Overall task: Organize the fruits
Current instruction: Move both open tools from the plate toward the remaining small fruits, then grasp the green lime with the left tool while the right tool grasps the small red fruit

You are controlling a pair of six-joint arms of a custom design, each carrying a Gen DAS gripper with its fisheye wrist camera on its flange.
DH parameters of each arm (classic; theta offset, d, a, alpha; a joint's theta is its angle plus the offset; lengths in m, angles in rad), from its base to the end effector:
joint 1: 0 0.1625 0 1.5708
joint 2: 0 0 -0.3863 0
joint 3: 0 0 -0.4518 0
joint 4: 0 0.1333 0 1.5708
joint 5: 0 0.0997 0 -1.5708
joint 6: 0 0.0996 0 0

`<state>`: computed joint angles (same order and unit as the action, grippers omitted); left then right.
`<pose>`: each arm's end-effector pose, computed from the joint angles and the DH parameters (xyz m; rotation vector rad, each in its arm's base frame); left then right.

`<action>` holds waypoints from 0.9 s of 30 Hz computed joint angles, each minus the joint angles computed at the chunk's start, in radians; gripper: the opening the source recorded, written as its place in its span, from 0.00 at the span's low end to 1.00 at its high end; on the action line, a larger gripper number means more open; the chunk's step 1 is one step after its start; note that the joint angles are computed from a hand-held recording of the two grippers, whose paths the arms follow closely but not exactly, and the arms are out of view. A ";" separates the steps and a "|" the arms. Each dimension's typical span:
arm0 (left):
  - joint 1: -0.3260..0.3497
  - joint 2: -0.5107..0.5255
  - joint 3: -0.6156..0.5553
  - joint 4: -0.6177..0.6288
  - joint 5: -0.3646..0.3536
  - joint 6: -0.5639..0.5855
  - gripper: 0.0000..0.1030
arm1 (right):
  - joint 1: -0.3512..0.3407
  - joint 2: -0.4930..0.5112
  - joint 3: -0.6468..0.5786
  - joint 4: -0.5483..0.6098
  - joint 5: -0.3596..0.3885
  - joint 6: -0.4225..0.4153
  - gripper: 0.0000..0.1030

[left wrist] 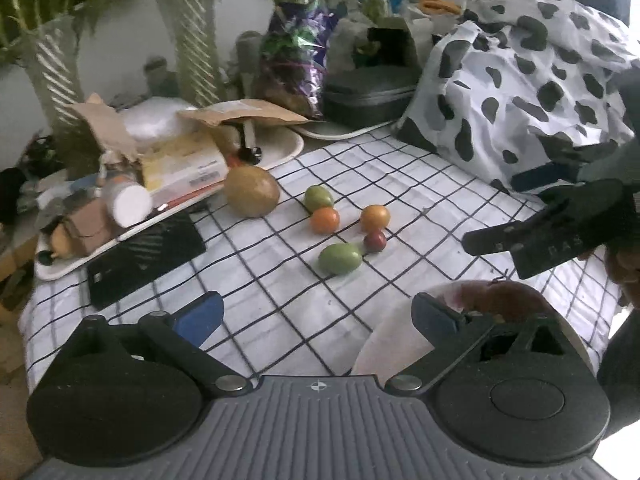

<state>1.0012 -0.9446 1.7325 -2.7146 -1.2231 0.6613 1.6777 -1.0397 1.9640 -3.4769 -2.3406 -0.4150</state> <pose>-0.2211 -0.6554 0.1022 1.5124 2.2890 -0.4706 0.1258 -0.5725 0.1781 0.1011 -2.1190 0.9663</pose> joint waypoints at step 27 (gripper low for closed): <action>0.051 0.295 -0.394 0.358 -0.086 -0.094 0.52 | -0.079 0.039 -0.145 0.162 0.044 -0.109 1.00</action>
